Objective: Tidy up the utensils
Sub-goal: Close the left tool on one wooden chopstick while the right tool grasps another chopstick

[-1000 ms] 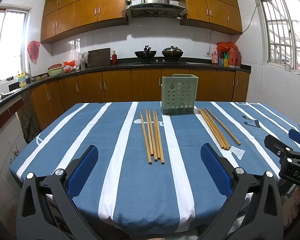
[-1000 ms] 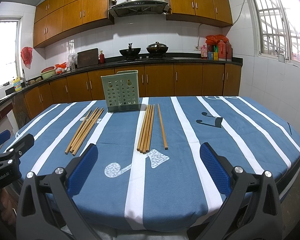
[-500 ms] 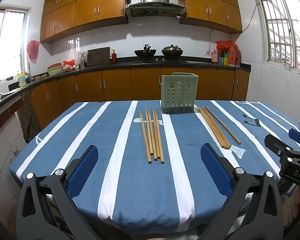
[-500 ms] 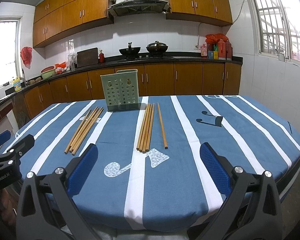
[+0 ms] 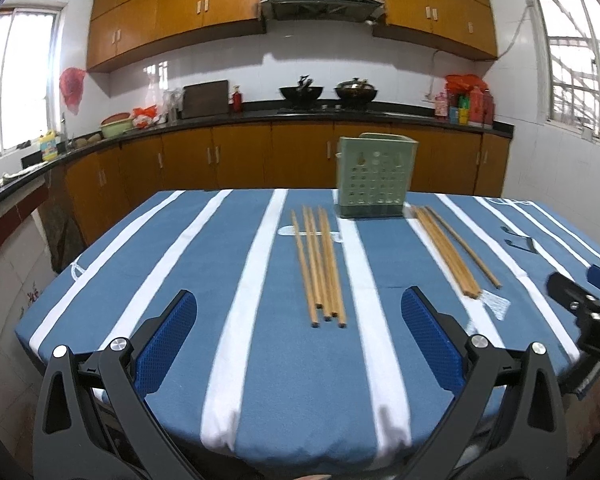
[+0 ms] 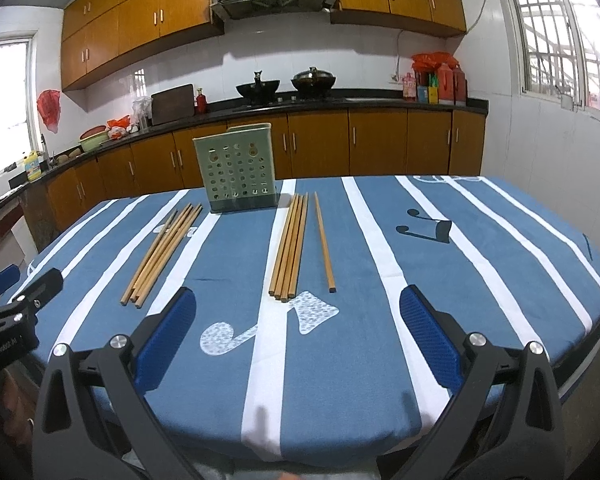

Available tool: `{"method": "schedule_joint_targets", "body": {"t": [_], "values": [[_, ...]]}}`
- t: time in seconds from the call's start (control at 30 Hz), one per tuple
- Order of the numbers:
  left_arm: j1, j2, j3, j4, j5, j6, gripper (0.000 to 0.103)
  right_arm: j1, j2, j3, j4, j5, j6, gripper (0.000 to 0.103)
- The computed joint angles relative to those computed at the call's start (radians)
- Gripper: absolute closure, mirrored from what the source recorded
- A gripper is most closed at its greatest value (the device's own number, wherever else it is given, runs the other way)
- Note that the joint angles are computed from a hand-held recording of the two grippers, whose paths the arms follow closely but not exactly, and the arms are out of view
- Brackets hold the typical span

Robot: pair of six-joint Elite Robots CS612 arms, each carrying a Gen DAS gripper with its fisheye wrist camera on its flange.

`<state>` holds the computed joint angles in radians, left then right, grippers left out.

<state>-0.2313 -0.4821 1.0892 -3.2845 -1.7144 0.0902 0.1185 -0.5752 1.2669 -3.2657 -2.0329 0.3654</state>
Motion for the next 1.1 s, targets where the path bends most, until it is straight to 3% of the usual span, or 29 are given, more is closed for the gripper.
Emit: {"method": "schedule_joint_targets", "body": {"t": [0.1,0.23,0.4,0.43,0.57,0.73,0.87,1.1], "values": [[0.007,0.018,-0.062,0.082,0.008,-0.029,0.002,-0.011,0.003,-0.029,0.069,-0.006,0.036,0.004],[0.018,0.053,-0.171,0.242,-0.009,-0.056,0.002,-0.037,0.009,-0.075,0.186,0.037,0.092,0.008],[0.023,0.112,-0.321,0.431,-0.003,-0.041,0.002,-0.072,0.038,-0.164,0.366,0.118,0.141,0.044],[0.023,0.122,-0.344,0.456,0.002,-0.030,0.003,-0.078,0.046,-0.183,0.394,0.139,0.152,0.047],[0.022,0.164,-0.442,0.571,-0.012,0.009,0.025,-0.099,0.087,-0.265,0.488,0.194,0.169,0.072],[0.026,0.215,-0.556,0.712,-0.076,0.017,0.038,-0.113,0.137,-0.366,0.608,0.238,0.177,0.076],[0.024,0.249,-0.628,0.797,-0.100,0.047,0.051,-0.106,0.158,-0.399,0.644,0.183,0.143,0.093],[0.019,0.291,-0.721,0.907,-0.131,0.086,0.068,-0.106,0.160,-0.404,0.645,0.168,0.138,0.094]]}}
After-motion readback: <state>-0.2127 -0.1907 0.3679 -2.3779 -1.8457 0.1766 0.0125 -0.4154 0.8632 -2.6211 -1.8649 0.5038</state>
